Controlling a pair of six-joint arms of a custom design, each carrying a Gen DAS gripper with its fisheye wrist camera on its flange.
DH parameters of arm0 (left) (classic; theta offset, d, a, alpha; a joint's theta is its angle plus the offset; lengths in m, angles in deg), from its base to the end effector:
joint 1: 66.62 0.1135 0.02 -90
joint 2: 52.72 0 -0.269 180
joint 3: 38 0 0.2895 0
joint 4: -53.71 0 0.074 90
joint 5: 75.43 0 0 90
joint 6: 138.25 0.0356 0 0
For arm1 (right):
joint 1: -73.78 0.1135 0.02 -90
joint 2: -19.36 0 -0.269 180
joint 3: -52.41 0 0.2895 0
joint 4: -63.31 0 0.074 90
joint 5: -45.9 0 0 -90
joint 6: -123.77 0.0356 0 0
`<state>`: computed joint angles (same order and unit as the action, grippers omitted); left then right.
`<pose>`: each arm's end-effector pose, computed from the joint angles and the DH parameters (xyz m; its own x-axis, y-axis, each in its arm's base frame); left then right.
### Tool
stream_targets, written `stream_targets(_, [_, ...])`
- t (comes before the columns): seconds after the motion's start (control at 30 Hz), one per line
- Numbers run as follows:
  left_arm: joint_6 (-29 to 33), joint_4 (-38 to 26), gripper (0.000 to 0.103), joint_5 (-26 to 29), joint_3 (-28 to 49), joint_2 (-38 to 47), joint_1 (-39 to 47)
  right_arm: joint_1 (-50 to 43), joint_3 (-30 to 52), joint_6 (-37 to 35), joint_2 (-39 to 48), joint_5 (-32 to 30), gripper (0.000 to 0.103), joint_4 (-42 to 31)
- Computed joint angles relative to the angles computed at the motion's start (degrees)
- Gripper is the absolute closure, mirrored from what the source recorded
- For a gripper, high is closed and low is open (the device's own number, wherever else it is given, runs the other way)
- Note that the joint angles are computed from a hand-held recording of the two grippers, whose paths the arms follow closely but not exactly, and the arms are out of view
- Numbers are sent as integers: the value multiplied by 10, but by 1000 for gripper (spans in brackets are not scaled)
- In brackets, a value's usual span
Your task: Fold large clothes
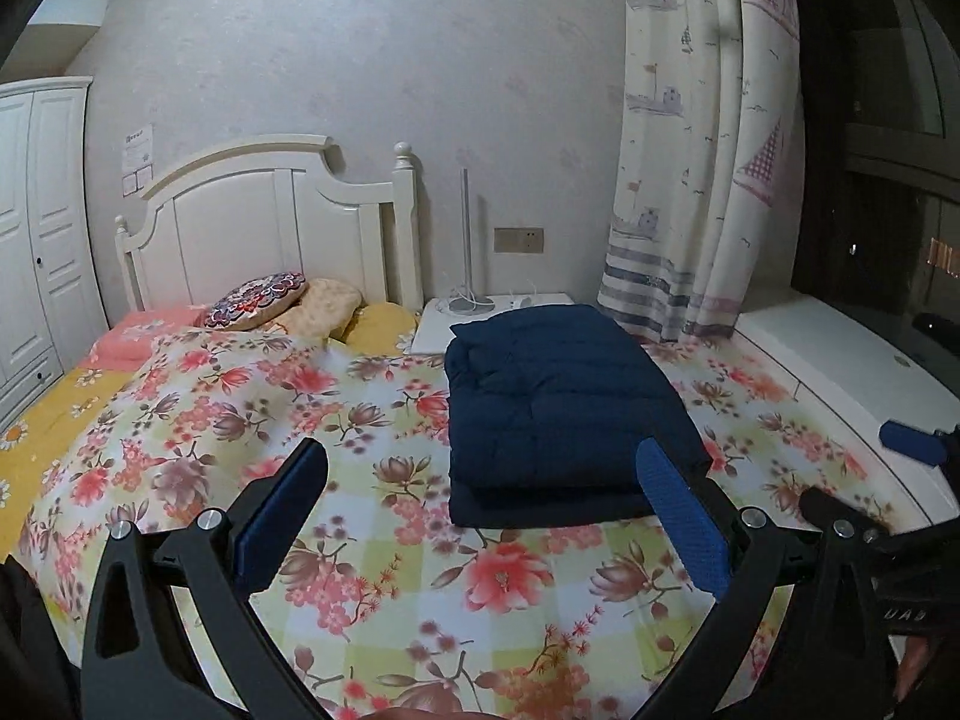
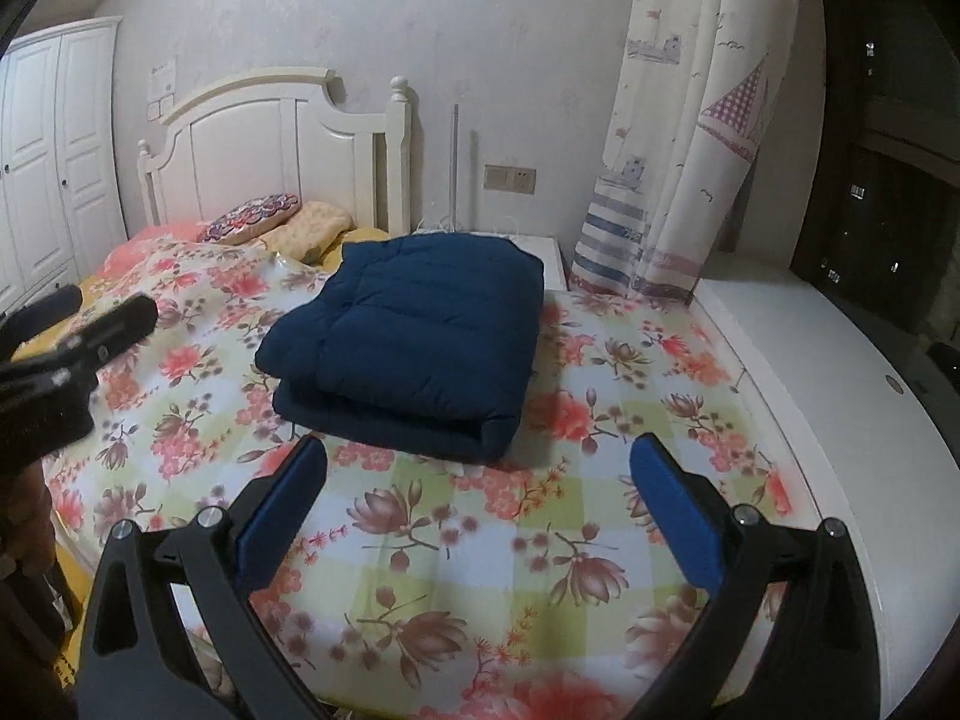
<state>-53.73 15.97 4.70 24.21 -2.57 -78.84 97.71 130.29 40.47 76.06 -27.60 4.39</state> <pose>0.2251 -0.0425 0.3332 -0.4271 -0.0038 -0.9042 0.0168 0.9998 -0.0121 0.2123 0.0831 0.3767 -0.5771 -0.1337 -0.8057 -0.1171 0.9899 -0.0804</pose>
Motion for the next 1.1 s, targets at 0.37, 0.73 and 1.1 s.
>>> stream_targets(0.37, [-1,-8,4,-2,-5,-4,-1,9,12,-4,2,6,3,0])
stream_targets(0.73, [-2,-6,4,-4,-11,-6,2,17,15,-5,0,9,3,1])
stream_targets(1.1, [2,-6,4,0,-18,-12,9,20,18,-3,0,10,3,1])
